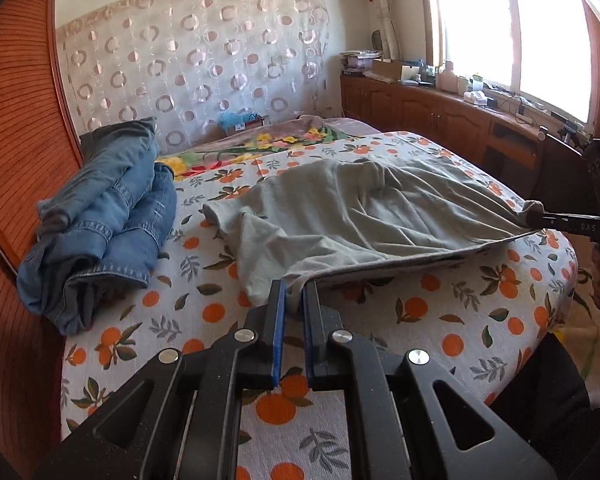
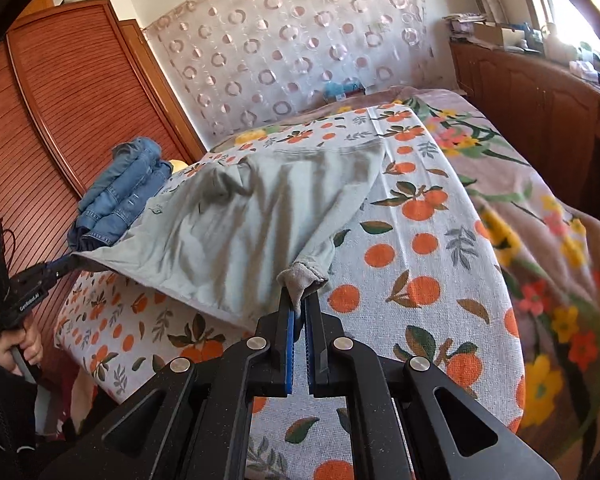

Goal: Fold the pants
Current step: 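Lay the stretched pants flat on the bed with both tools, then open both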

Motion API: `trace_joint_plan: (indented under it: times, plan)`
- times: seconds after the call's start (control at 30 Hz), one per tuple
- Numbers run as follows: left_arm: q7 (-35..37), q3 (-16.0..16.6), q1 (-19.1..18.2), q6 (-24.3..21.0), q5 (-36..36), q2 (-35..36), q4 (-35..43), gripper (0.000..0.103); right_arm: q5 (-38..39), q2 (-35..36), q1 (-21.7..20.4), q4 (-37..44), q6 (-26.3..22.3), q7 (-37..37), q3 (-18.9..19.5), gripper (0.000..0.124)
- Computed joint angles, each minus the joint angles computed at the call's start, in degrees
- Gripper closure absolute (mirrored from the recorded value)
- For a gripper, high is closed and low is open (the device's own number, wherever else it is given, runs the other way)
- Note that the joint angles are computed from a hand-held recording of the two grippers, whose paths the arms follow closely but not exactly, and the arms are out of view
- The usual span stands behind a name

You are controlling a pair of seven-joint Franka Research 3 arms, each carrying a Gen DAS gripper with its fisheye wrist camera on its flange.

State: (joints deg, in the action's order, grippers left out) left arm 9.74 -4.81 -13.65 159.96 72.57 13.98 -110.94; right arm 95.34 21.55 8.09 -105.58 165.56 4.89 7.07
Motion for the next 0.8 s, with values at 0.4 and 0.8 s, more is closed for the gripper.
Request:
trace_joint_plan:
  times: [0.4, 0.8]
  plan:
    - [-6.7, -1.2, 0.6, 1.6, 3.6, -4.0, -5.6, 0.094, -1.2, -1.6, 2.4, -0.9, 4.2, 0.9, 0.8, 0.12]
    - [-6.0, -2.6, 1.3, 2.8, 0.1, -4.7, -9.6, 0.094, 0.0, -6.3, 3.6, -8.0, 4.6, -0.7, -1.1, 0.12]
